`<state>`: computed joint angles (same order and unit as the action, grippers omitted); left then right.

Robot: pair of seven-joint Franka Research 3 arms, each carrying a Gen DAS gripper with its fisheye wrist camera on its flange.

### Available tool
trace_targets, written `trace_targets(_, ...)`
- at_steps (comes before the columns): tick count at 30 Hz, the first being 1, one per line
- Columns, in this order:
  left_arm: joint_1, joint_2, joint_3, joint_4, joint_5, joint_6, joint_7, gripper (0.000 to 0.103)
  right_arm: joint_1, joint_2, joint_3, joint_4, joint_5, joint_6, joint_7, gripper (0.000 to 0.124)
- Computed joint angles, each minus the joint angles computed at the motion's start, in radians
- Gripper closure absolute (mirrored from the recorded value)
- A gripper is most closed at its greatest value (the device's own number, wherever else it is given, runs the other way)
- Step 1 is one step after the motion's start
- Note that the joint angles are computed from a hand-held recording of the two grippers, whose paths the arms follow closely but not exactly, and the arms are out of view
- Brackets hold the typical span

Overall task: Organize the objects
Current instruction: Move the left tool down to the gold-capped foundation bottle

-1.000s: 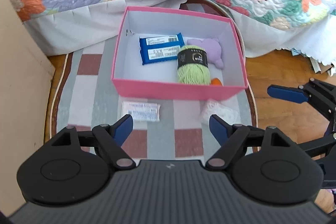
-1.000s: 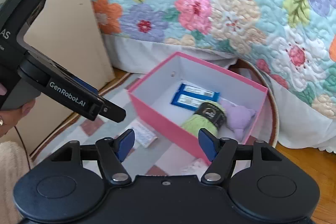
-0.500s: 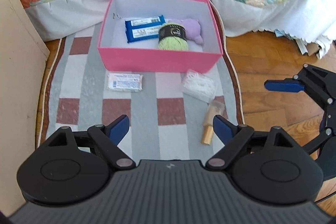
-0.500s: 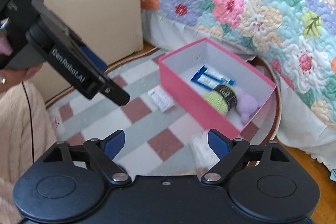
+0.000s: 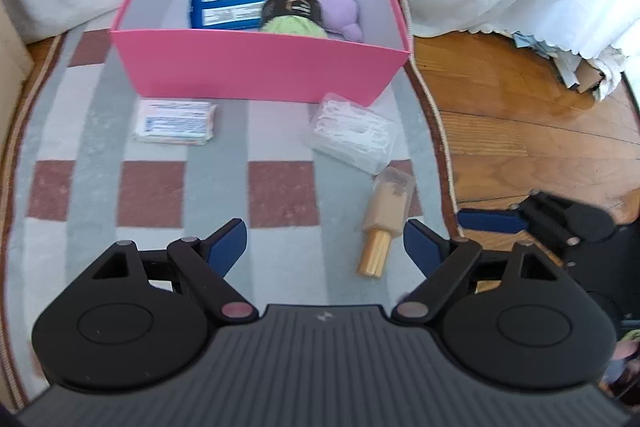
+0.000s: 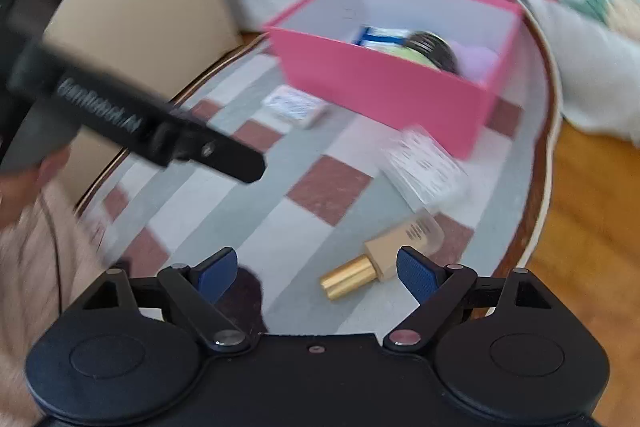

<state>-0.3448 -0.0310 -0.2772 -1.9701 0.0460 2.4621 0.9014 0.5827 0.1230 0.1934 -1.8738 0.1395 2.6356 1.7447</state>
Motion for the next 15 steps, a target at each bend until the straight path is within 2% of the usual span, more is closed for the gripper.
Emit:
trace_targets(4,-0.001,0.058,-0.003,-0.013,-0.031,0.121,0.014,0.023,0.034,0.028,-0.035,-0.044,-0.149,0.093,0.215,0.034)
trace_targets(6,-0.004,0.104,-0.006,0.009,-0.028,0.135,0.010,0.030,0.050,0.044,-0.055,-0.055,-0.212,0.125,0.309,0.035)
trace_targets(8,-0.005,0.145,-0.012,0.032,-0.023,0.147,0.023,0.043,0.059,0.056,-0.067,-0.068,-0.258,0.150,0.367,0.036)
trace_targets(9,-0.004,0.171,-0.019,0.050,-0.036,0.144,0.049,0.046,0.062,0.063,-0.073,-0.072,-0.272,0.161,0.397,0.037)
trace_targets(10,-0.002,0.192,-0.027,0.071,-0.054,0.123,0.076,0.053,0.059,0.071,-0.069,-0.072,-0.264,0.171,0.401,0.039)
trace_targets(12,-0.011,0.223,-0.032,0.102,-0.042,0.101,0.086,0.059,0.032,0.080,-0.040,-0.089,-0.184,0.225,0.345,0.042)
trace_targets(15,-0.022,0.244,-0.033,0.107,-0.017,0.128,0.076,0.070,0.076,0.095,-0.090,-0.079,-0.253,0.220,0.417,0.043)
